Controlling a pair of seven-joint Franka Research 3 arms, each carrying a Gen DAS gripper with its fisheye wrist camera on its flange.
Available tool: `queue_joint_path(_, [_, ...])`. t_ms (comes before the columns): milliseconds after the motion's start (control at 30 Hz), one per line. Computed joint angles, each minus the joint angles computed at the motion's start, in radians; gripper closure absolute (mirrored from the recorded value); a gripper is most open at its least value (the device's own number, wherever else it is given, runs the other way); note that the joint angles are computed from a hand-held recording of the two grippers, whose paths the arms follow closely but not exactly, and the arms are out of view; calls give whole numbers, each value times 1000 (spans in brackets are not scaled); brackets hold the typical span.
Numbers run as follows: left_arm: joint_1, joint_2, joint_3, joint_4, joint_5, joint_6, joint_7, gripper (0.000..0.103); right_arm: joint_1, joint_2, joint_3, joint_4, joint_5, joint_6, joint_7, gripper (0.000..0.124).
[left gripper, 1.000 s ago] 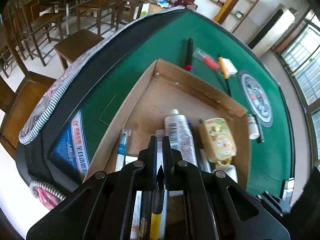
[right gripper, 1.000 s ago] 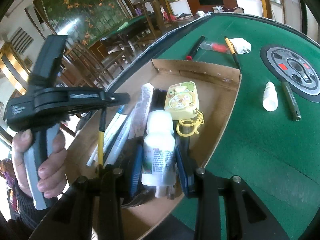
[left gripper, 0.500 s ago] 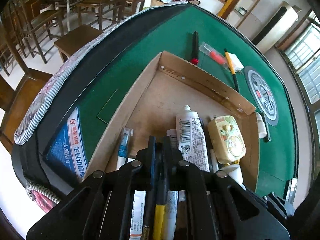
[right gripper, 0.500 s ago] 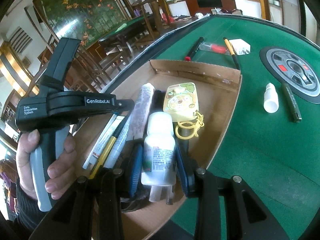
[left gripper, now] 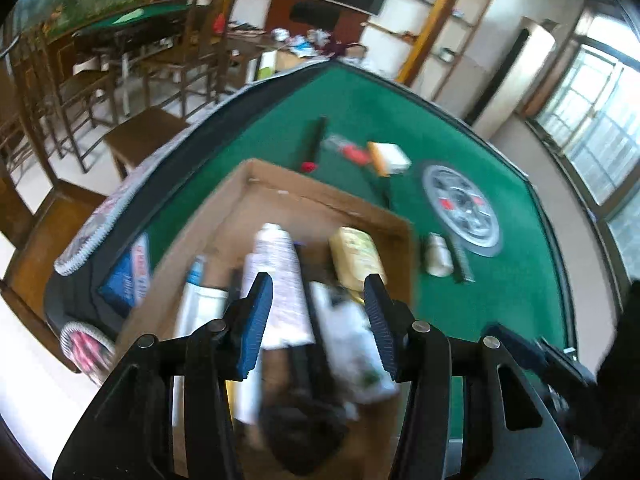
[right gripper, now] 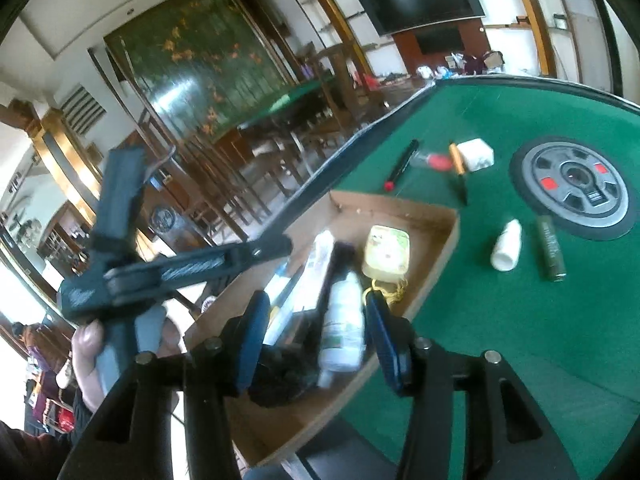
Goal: Organize rigid objects
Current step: 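Grasp the dark green tube with the right tool while the left grasps the white dropper bottle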
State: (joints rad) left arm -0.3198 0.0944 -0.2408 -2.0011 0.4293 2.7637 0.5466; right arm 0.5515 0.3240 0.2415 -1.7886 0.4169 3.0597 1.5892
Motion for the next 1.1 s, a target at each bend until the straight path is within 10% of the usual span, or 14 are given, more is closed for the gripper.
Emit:
queue_joint_path(433, [-99, 135, -29, 205, 4, -98, 74, 56, -83, -78, -83, -84, 49, -32, 80, 74])
queue_joint_path(767, [-127, 219, -24, 308, -41, -138, 151, 56, -84, 105, -184, 162, -154, -273, 314, 74])
queue_joint_path(1100, [-127, 279, -16, 376, -80, -179, 195, 56, -44, 179, -237, 200, -303, -287, 398, 81])
